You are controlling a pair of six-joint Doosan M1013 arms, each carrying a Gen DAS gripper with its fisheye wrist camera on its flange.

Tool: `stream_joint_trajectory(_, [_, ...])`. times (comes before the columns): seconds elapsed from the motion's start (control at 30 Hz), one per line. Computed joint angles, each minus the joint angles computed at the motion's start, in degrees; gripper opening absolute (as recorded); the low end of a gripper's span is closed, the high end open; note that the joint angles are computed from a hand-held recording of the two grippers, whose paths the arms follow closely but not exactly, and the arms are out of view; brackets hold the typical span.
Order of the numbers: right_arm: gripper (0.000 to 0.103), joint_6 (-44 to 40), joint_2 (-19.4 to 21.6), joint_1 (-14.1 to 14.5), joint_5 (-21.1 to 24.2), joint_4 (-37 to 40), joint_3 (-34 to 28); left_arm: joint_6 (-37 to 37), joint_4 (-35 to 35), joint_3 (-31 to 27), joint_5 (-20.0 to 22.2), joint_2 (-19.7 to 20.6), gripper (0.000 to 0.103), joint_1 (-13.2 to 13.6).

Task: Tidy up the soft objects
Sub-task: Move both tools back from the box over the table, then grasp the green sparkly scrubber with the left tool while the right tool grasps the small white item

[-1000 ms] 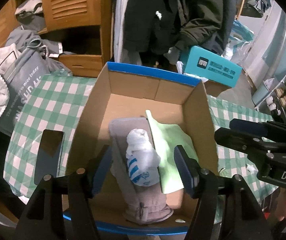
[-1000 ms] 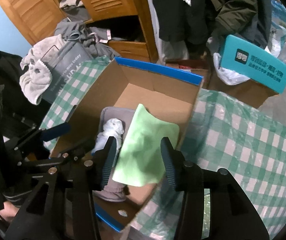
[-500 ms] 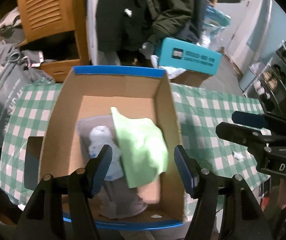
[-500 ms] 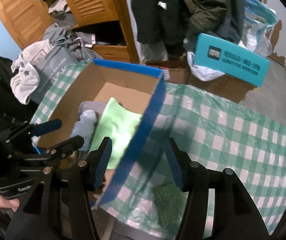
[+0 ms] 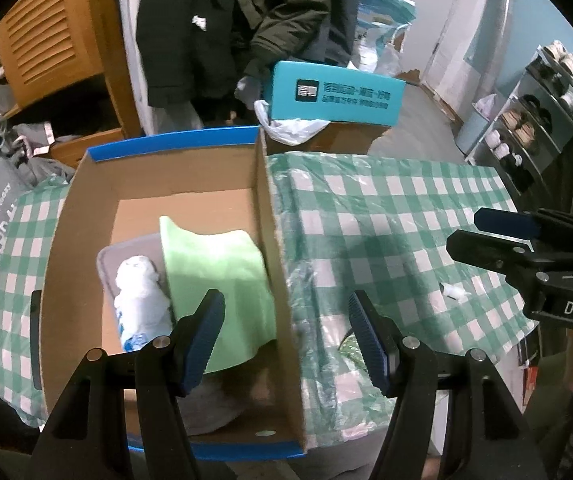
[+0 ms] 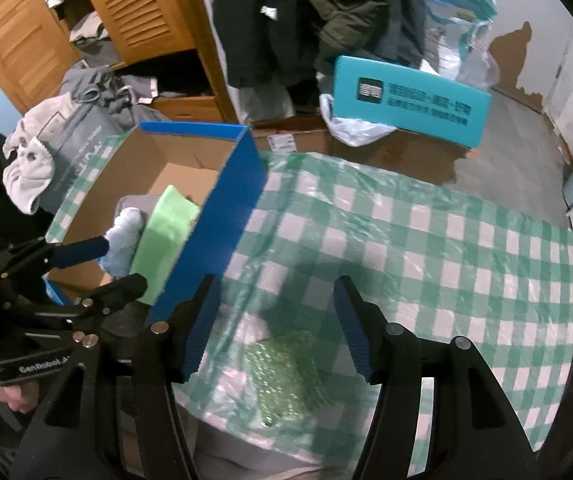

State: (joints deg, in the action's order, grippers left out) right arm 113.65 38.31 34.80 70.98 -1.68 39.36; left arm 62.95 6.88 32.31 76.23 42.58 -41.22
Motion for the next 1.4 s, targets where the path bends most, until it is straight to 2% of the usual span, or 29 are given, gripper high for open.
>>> stream_joint_trajectory(0.3, [0.060,2.7,-3.8,-1.8,-2.1,-0.9,7.2,3.1,-2.0,-6.9,4.1,4.0,0.066,-1.1])
stream_joint_trajectory(0.57, [0.060,5.5,-6.8,-3.6,-3.2,-1.0,13.9,5.6,-4.6,-14.4,9.4,8.6,0.066,-2.4])
stream_joint_trajectory(0.83, [0.060,6.0,-7.9,-5.0,-3.3,0.9,18.8,6.1,-7.8,-21.7,15.0,13.4,0.066,-3.1])
stream_joint_trajectory(1.4, [0.060,2.7,-7.1,-5.6,-2.2,3.1,22.2,5.1,-12.0,-26.1,21.4,18.0,0.066,-3.8])
